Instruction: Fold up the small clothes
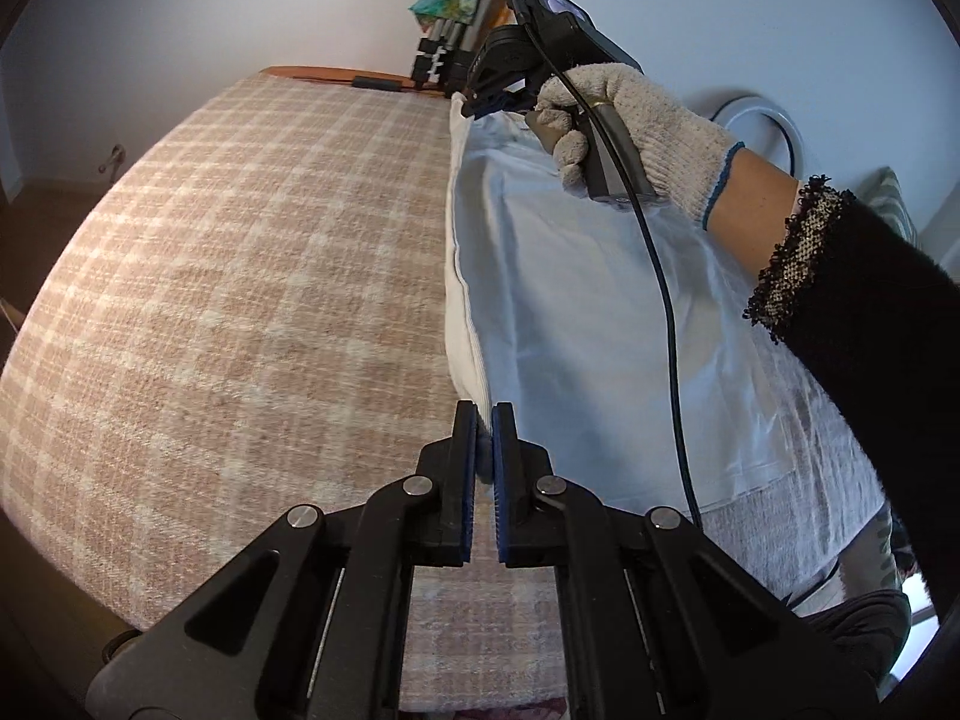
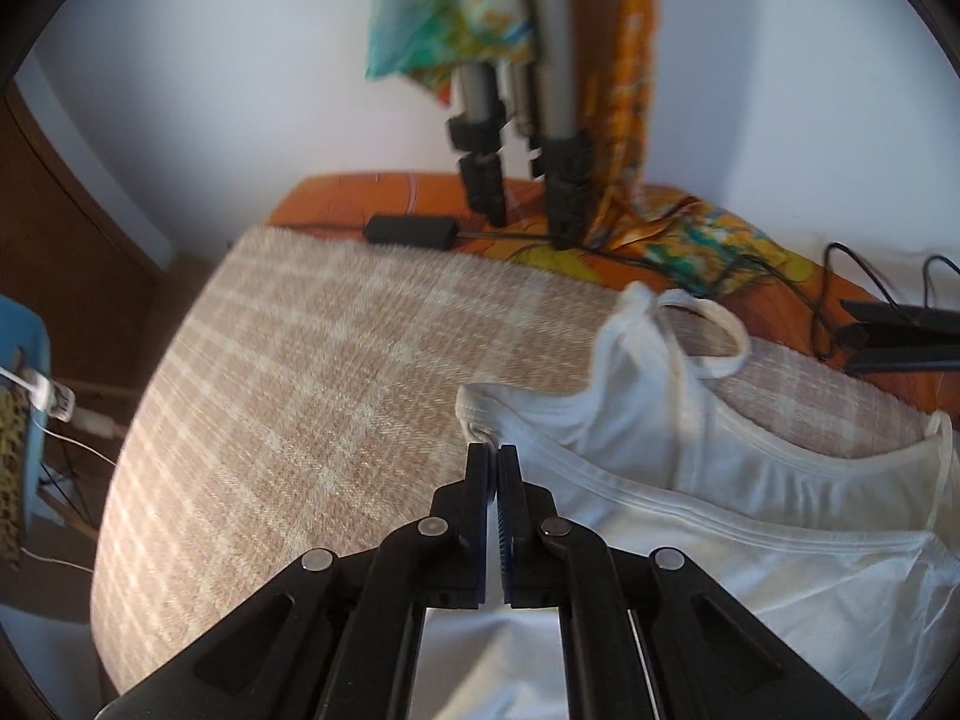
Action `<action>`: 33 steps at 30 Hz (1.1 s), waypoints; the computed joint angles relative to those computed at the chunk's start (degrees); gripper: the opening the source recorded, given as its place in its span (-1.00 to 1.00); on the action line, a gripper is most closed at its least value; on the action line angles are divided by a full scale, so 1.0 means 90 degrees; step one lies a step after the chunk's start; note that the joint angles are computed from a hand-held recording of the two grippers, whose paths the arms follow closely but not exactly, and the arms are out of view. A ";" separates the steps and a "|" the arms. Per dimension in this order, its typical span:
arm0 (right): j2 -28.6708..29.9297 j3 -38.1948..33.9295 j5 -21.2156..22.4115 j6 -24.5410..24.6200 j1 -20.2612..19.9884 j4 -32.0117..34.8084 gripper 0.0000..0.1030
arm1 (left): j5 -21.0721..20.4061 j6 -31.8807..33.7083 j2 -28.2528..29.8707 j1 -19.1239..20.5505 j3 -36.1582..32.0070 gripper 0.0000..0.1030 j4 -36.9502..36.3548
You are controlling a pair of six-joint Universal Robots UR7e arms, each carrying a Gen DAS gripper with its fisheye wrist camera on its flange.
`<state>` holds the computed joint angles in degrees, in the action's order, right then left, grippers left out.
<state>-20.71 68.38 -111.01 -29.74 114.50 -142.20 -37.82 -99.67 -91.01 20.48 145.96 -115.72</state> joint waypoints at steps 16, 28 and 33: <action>-0.0727 0.0556 0.0091 -0.0313 -0.0553 -0.0633 -1.00 | -0.0403 0.2573 0.2132 0.0695 -0.0657 -0.95 -0.3043; -0.0420 0.0389 -0.0084 -0.0521 -0.0647 -0.0576 -0.89 | -0.0875 0.3074 0.2724 0.1256 -0.0802 -0.95 -0.4037; -0.0666 0.0634 0.0244 -0.0454 -0.0725 -0.0860 -0.34 | -0.0867 0.2995 0.2730 0.1129 -0.0903 -0.88 -0.3748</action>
